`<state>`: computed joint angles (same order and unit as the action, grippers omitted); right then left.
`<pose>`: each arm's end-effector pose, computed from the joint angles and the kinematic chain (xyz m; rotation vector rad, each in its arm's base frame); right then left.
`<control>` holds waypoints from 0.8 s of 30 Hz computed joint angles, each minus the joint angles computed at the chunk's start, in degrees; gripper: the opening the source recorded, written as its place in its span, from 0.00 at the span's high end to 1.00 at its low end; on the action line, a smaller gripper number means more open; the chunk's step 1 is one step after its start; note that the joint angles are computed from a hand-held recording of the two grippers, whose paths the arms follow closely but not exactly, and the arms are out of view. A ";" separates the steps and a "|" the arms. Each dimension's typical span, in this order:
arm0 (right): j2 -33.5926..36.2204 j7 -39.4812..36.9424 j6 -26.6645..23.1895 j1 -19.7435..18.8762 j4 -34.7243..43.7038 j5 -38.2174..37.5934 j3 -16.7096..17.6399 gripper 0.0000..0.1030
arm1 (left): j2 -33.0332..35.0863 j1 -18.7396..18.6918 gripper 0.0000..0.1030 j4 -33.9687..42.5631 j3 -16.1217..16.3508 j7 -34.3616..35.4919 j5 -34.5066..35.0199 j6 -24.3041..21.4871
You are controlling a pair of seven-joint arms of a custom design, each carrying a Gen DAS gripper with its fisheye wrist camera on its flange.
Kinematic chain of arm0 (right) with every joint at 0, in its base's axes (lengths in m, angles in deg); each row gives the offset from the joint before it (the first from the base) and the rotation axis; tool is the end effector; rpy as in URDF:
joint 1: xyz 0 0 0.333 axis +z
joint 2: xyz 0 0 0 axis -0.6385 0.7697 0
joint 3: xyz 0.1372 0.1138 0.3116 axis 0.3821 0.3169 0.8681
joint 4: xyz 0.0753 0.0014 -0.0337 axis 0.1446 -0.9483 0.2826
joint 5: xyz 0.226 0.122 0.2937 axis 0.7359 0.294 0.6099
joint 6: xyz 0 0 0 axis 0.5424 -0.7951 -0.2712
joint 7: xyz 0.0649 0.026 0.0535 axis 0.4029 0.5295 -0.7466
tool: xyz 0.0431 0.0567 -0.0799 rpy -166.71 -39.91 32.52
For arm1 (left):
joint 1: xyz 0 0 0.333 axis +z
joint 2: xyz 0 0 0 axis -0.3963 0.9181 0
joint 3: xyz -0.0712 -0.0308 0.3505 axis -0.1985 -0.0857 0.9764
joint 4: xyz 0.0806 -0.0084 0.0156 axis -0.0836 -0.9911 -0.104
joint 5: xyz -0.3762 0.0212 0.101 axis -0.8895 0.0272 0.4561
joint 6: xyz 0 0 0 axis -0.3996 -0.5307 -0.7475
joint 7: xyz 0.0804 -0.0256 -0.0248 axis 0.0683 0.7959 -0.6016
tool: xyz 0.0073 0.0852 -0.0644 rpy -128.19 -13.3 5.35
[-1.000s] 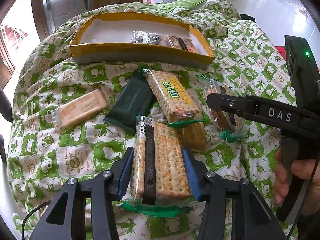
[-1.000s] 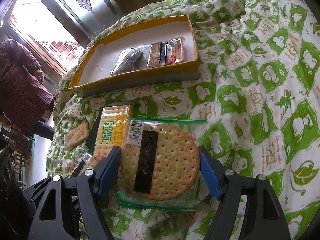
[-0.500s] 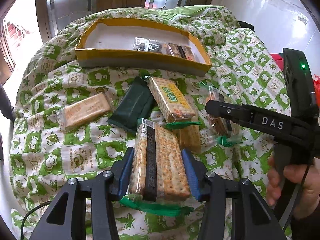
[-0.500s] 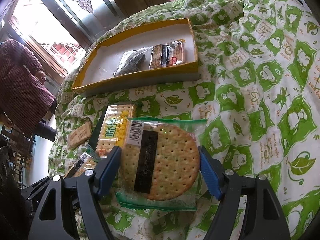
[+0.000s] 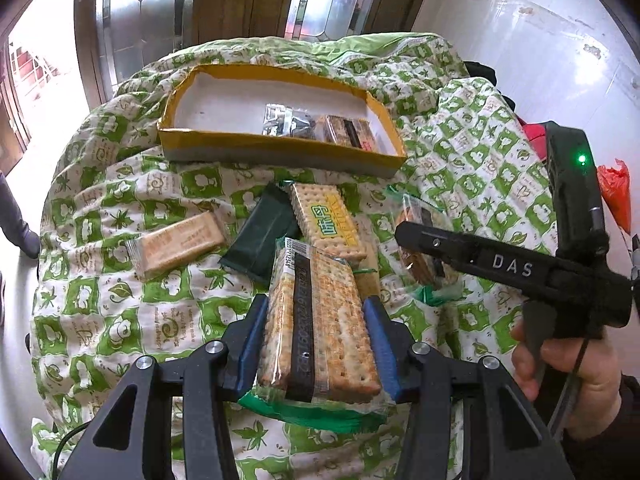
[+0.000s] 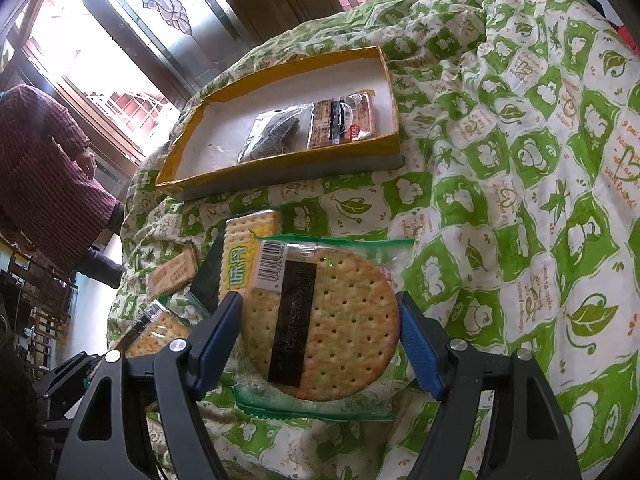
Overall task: Organize snacks
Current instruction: 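Hold and begin lifting both cracker packs with both grippers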
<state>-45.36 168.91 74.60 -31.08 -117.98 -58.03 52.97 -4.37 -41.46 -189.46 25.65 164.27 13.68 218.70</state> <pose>0.4087 0.2346 0.4897 -1.3019 2.1392 -0.2775 0.4400 -0.1627 0.5153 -1.4233 2.5453 -0.9356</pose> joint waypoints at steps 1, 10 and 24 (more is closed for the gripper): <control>-0.03 0.01 -0.05 0.02 0.03 -0.02 -0.01 0.27 | 0.04 -0.01 0.50 0.14 -0.01 -0.04 -0.05 -0.04; -0.37 -1.08 -0.68 0.46 0.77 0.93 -0.80 0.27 | 1.43 0.38 0.50 2.03 -0.38 -0.47 0.92 -0.59; -0.27 -7.32 -3.29 1.14 3.25 4.74 -3.61 0.27 | 6.21 3.03 0.50 7.83 -2.11 -1.45 0.33 -2.80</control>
